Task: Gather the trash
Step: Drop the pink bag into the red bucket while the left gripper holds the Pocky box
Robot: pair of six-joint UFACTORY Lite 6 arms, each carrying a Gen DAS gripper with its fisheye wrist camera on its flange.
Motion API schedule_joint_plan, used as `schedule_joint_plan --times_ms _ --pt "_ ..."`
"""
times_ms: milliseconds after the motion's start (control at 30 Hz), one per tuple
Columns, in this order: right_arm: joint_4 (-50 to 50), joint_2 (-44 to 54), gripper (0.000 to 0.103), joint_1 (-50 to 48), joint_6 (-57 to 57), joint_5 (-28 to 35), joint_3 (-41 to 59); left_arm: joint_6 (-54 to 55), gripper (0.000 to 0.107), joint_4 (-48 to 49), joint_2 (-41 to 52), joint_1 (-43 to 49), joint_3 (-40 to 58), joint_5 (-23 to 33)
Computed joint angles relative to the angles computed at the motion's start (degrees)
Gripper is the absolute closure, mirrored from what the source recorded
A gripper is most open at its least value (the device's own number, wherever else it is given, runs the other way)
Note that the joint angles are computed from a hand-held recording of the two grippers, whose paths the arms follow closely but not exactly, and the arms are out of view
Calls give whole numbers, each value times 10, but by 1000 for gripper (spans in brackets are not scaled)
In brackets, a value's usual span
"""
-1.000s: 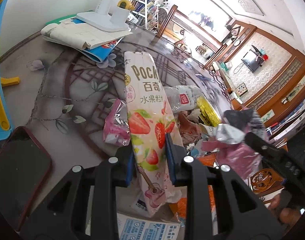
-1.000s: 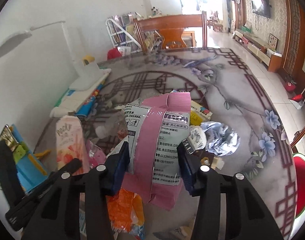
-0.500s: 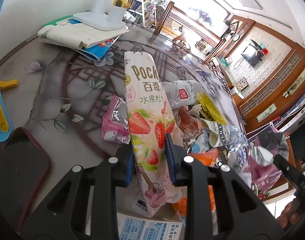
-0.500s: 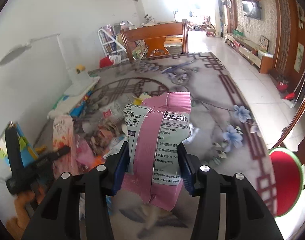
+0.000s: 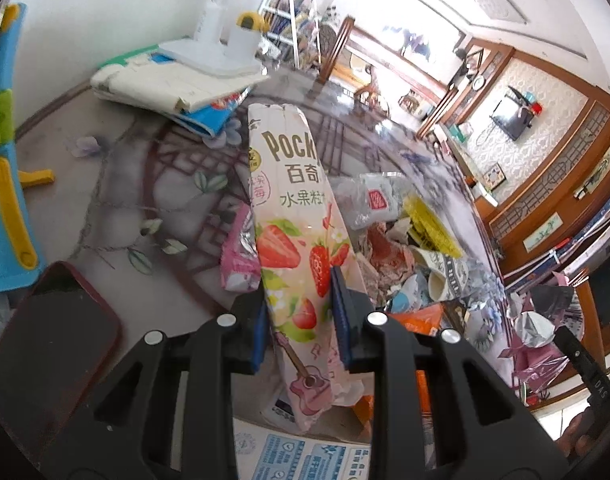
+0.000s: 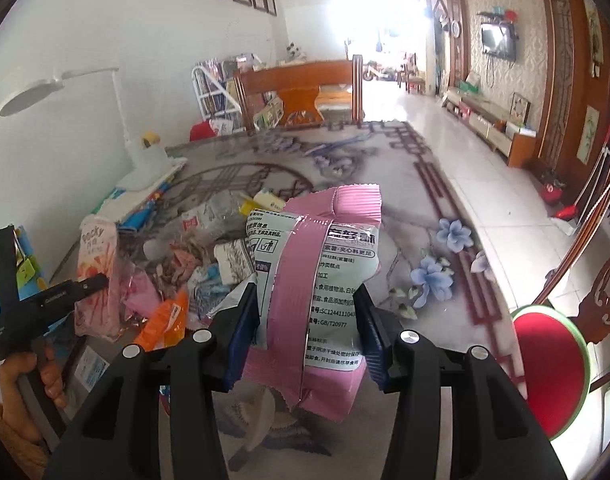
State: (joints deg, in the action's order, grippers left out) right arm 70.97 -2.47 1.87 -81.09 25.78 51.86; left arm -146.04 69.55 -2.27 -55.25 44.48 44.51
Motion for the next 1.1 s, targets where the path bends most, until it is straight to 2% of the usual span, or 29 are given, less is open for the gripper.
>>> schedule_joint_plan --times_ms 200,333,533,1100 --pt "45 -1 57 -42 -27 50 7 22 81 -41 2 -73 39 126" --pt "46 -2 57 -60 -30 61 11 12 81 -48 39 -128 101 183" --pt "59 -1 57 -103 -51 92 16 38 81 -43 137 -157 232 173" --pt "49 64 57 -272 -71 203 79 236 81 -103 408 -149 620 133"
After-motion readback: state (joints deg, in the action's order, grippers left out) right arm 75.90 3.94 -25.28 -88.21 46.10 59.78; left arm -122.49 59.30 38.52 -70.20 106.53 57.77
